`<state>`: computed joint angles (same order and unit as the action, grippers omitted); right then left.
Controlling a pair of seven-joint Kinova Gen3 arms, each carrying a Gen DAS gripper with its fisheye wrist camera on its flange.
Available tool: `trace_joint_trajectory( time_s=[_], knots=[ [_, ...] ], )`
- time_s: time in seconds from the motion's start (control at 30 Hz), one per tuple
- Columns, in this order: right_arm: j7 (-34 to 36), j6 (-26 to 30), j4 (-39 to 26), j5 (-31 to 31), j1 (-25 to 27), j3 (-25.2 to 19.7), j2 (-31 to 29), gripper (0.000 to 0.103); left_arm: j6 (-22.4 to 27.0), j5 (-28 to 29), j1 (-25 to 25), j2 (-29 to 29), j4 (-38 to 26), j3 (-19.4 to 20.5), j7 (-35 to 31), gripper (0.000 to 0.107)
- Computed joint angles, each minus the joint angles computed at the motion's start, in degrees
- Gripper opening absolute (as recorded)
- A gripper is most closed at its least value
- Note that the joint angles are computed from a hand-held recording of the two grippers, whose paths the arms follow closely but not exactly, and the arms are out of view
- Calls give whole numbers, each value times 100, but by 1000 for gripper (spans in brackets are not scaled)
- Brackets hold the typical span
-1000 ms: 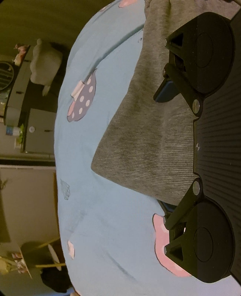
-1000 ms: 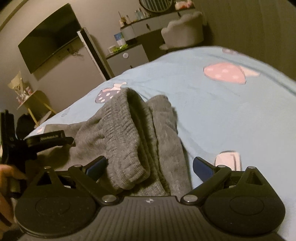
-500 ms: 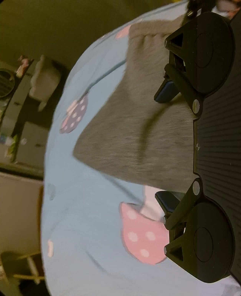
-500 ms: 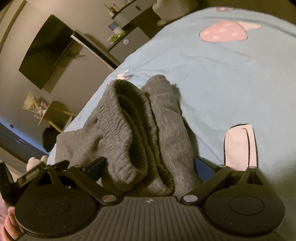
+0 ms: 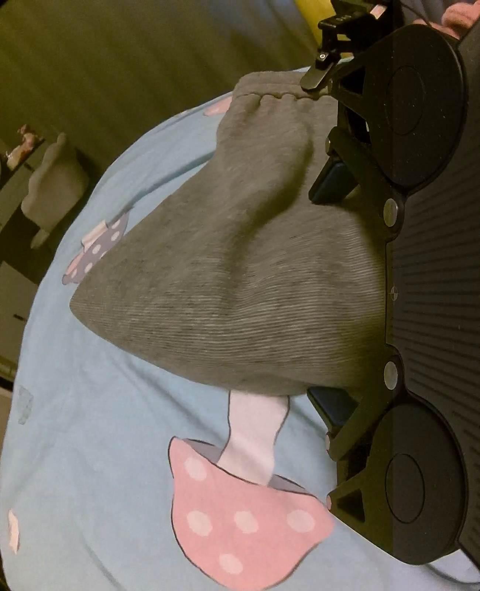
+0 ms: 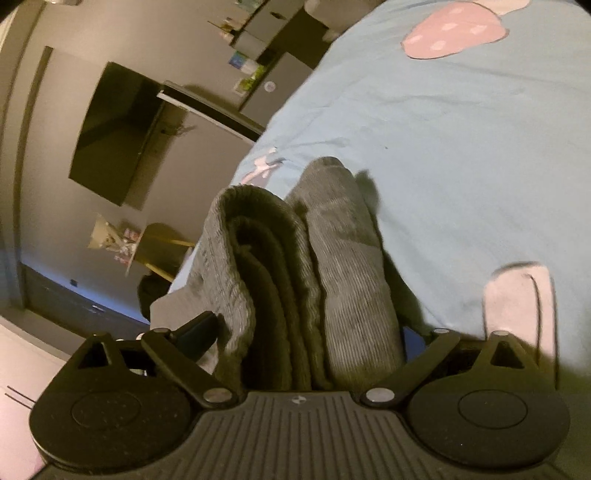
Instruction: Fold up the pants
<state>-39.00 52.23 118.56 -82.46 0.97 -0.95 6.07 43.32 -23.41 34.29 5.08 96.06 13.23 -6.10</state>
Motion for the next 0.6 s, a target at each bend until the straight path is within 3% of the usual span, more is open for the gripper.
trace_joint_trajectory(
  time_s=[0.13, 0.3, 0.43, 0.6],
  knots=[
    [410, 471, -217, -134, 92, -45, 418, 96, -249, 343, -220, 51, 64, -69, -462, 103],
    [334, -40, -440, 467, -183, -232, 257, 96, 145, 312, -132, 347, -418, -143, -803, 103],
    [364, -484, -195, 340, -296, -256, -85, 75, 416, -231, 259, 501, -661, -226, -510, 103],
    [221, -941, -45, 384, -579, -270, -545, 66, 581, -762, 614, 516, -684, -248, -294, 89]
  ],
)
